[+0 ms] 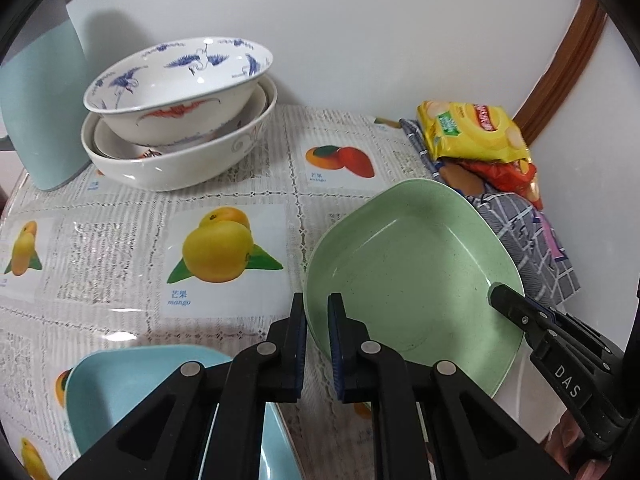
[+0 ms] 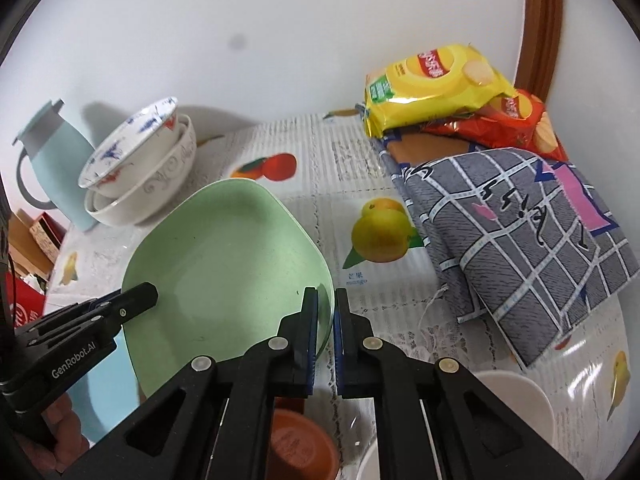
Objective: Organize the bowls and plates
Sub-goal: 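Close both grippers on the green plate rim and lift it, then lower the green plate with both grippers onto the blue plate and open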
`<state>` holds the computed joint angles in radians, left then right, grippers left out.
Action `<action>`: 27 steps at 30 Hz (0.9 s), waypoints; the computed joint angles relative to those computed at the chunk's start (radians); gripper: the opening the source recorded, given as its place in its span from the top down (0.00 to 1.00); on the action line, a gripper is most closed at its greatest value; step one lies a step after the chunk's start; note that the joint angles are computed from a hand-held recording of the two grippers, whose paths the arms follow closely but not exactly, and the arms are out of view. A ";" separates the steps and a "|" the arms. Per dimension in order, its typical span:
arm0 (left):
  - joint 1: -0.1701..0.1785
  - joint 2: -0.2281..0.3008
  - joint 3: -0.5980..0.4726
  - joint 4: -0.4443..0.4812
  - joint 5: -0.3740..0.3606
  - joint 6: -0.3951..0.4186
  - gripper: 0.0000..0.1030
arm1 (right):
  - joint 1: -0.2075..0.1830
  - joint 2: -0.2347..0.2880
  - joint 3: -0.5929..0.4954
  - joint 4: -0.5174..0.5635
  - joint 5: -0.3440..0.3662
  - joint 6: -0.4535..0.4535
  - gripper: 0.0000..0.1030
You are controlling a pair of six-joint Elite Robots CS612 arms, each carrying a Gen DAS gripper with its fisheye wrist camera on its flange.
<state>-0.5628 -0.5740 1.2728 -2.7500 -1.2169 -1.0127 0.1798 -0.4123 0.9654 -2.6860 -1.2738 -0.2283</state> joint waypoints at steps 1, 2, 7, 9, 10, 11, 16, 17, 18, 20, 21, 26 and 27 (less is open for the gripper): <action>-0.003 -0.005 0.006 -0.003 0.003 0.000 0.90 | -0.002 -0.009 0.014 -0.009 0.005 0.004 0.93; -0.007 -0.012 0.013 -0.006 0.008 0.002 0.90 | -0.004 -0.019 0.030 -0.020 0.008 0.008 0.93; -0.030 -0.046 0.044 -0.011 0.034 0.004 0.90 | -0.015 -0.076 0.127 -0.086 0.020 0.021 0.93; -0.040 -0.057 0.052 -0.005 0.046 0.005 0.90 | -0.020 -0.096 0.162 -0.111 0.022 0.028 0.93; -0.046 -0.063 0.057 -0.004 0.054 0.002 0.90 | -0.023 -0.109 0.184 -0.124 0.025 0.030 0.93; -0.051 -0.070 0.065 -0.010 0.059 0.000 0.90 | -0.026 -0.120 0.202 -0.135 0.030 0.032 0.93; -0.078 -0.104 0.105 -0.029 0.087 -0.004 0.90 | -0.039 -0.171 0.293 -0.199 0.035 0.043 0.93; -0.083 -0.109 0.111 -0.031 0.093 -0.005 0.90 | -0.042 -0.183 0.312 -0.212 0.035 0.045 0.93; -0.087 -0.115 0.117 -0.035 0.100 -0.004 0.90 | -0.044 -0.193 0.330 -0.224 0.036 0.046 0.93; -0.100 -0.128 0.131 -0.044 0.116 0.002 0.90 | -0.050 -0.212 0.363 -0.250 0.038 0.049 0.93; -0.105 -0.132 0.135 -0.045 0.123 0.004 0.90 | -0.053 -0.223 0.381 -0.264 0.039 0.052 0.93; -0.132 -0.156 0.160 -0.051 0.160 0.010 0.90 | -0.068 -0.266 0.456 -0.323 0.050 0.064 0.93; -0.137 -0.161 0.166 -0.054 0.165 0.010 0.90 | -0.070 -0.273 0.471 -0.334 0.050 0.066 0.93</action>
<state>-0.6994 -0.7351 1.4383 -2.8035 -1.0518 -1.0028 0.1099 -0.6857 1.4361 -3.0201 -1.2240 -0.1625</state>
